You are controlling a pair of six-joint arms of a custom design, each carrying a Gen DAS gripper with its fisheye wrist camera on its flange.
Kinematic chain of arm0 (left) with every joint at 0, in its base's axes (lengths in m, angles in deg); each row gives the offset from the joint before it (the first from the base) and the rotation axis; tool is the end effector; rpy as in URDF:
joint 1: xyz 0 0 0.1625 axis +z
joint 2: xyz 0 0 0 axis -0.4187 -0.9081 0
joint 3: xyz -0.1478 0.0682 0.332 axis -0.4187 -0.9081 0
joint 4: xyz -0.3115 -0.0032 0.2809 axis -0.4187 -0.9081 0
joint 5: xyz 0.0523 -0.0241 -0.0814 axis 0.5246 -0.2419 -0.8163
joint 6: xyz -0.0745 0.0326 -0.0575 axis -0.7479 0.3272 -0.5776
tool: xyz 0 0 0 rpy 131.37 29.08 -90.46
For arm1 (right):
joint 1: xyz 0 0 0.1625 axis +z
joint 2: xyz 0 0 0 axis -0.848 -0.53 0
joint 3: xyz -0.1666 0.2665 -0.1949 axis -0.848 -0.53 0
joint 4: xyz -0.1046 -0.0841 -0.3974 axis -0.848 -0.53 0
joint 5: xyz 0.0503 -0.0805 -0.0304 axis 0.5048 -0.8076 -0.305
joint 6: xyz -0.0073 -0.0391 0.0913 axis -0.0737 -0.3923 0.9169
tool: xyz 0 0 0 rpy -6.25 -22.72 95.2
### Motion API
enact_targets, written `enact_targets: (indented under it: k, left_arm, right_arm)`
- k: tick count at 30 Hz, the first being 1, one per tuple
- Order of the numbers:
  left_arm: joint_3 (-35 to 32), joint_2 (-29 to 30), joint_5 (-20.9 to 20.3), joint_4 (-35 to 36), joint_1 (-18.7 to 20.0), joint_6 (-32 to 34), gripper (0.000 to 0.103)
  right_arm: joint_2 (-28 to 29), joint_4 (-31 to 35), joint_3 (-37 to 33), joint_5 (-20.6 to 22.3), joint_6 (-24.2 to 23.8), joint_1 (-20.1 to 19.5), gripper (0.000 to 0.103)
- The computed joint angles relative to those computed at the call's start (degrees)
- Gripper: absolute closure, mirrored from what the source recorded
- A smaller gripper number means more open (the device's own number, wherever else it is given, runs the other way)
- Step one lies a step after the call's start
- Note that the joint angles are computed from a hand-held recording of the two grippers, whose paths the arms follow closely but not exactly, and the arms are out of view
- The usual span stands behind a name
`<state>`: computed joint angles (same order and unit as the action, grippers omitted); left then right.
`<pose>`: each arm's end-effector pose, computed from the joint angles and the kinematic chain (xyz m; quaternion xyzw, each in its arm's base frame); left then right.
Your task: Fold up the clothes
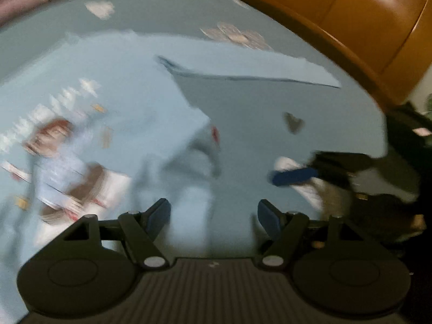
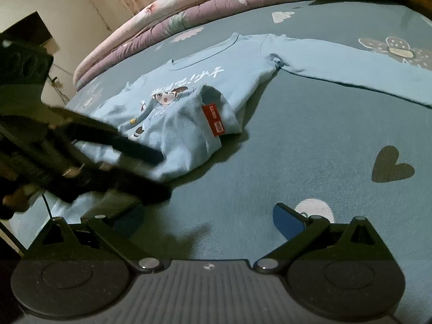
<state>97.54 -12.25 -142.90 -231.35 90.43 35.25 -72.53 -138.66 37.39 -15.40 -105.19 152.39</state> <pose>-0.0364 -0.5469 0.2242 0.1266 0.9281 -0.2363 0.2585 0.1804 -0.6016 -0.0079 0.3824 -0.9185 0.0965 0.0291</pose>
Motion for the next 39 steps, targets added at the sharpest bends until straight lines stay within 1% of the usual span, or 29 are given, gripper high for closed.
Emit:
enact_targets:
  k: [2, 3, 4, 5, 6, 7, 8, 10, 12, 14, 15, 17, 20, 21, 23, 25, 28, 31, 33, 36, 39]
  left_arm:
    - [-0.01, 0.38, 4.23, -0.62, 0.13, -0.31, 0.030]
    - [-0.48, 0.78, 5.06, -0.31, 1.06, -0.67, 0.030]
    - [-0.96, 1.23, 5.65, -0.27, 2.01, -0.88, 0.030]
    - [-1.31, 1.75, 5.00, -1.56, 3.06, -0.33, 0.031]
    - [-1.58, 2.20, 4.42, -2.82, 3.94, 0.32, 0.027]
    - [-1.36, 2.26, 4.52, -3.96, 3.93, 1.56, 0.026]
    - [-1.45, 2.73, 5.70, -4.21, 3.65, 2.41, 0.026]
    - [-1.42, 3.42, 7.22, -5.57, 3.42, 2.49, 0.025]
    - [-1.29, 3.20, 7.62, -5.89, 3.42, 1.16, 0.025]
    - [-1.13, 2.48, 8.84, -5.17, 3.18, -1.07, 0.024]
    - [-0.96, 1.92, 8.82, -5.12, 3.21, -2.12, 0.024]
    - [-0.68, 0.88, 9.25, -4.77, 3.26, -4.12, 0.024]
    - [0.31, -1.37, 11.19, -3.20, 2.79, -7.42, 0.026]
    - [0.85, -2.11, 12.24, -2.84, 2.54, -8.54, 0.026]
    - [1.69, -3.44, 13.47, -2.21, 2.27, -10.62, 0.027]
    - [3.00, -5.08, 13.31, -2.81, 2.02, -11.63, 0.027]
    - [4.46, -6.98, 14.22, -3.18, 1.51, -13.31, 0.027]
    - [5.89, -9.04, 12.89, -5.02, 1.68, -14.05, 0.026]
    - [6.16, -9.77, 13.91, -3.57, 1.65, -15.35, 0.026]
    - [6.44, -10.64, 15.39, -0.95, 1.51, -17.42, 0.026]
    - [7.22, -11.52, 15.31, -1.19, 1.44, -18.00, 0.026]
  right_arm:
    - [-0.07, -0.09, 0.11, 0.45, 0.03, -0.25, 0.000]
    - [-0.12, 0.15, 0.01, 0.74, 0.34, -0.36, 0.000]
    - [-0.17, 0.44, -0.11, 1.01, 0.69, -0.47, 0.000]
    - [-0.22, 1.20, -0.49, 1.31, 1.43, -0.55, 0.000]
    - [-0.18, 2.10, -1.05, 1.74, 2.67, -0.62, 0.000]
    - [-0.13, 2.99, -1.64, 2.19, 3.98, -0.69, 0.000]
    - [-0.05, 3.98, -2.29, 3.27, 5.26, -0.92, 0.000]
    - [0.41, 5.77, -3.64, 6.33, 5.97, -1.54, 0.000]
    - [1.13, 7.17, -4.70, 9.96, 4.61, -2.19, 0.000]
    - [2.72, 9.93, -7.00, 12.93, 2.56, -2.38, 0.000]
    - [3.60, 11.28, -8.26, 13.96, 1.42, -2.32, 0.000]
    - [5.35, 14.07, -10.86, 15.29, -1.31, -1.80, 0.000]
    - [7.89, 18.38, -14.80, 16.98, -5.49, -0.88, 0.000]
    - [8.78, 20.10, -16.22, 17.55, -6.22, -0.70, 0.000]
    - [10.26, 21.83, -18.27, 17.48, -6.99, -0.17, 0.000]
    - [11.42, 22.71, -19.70, 16.93, -7.47, 0.36, 0.000]
    - [12.56, 24.21, -21.27, 16.88, -7.83, 0.56, 0.000]
    - [13.42, 24.44, -22.20, 17.54, -8.13, 0.31, 0.000]
    - [14.00, 24.61, -22.84, 17.98, -8.32, 0.15, 0.000]
    - [15.52, 23.37, -24.64, 16.64, -8.74, 1.21, 0.000]
    - [15.33, 27.04, -26.02, 15.89, -9.63, 1.67, 0.000]
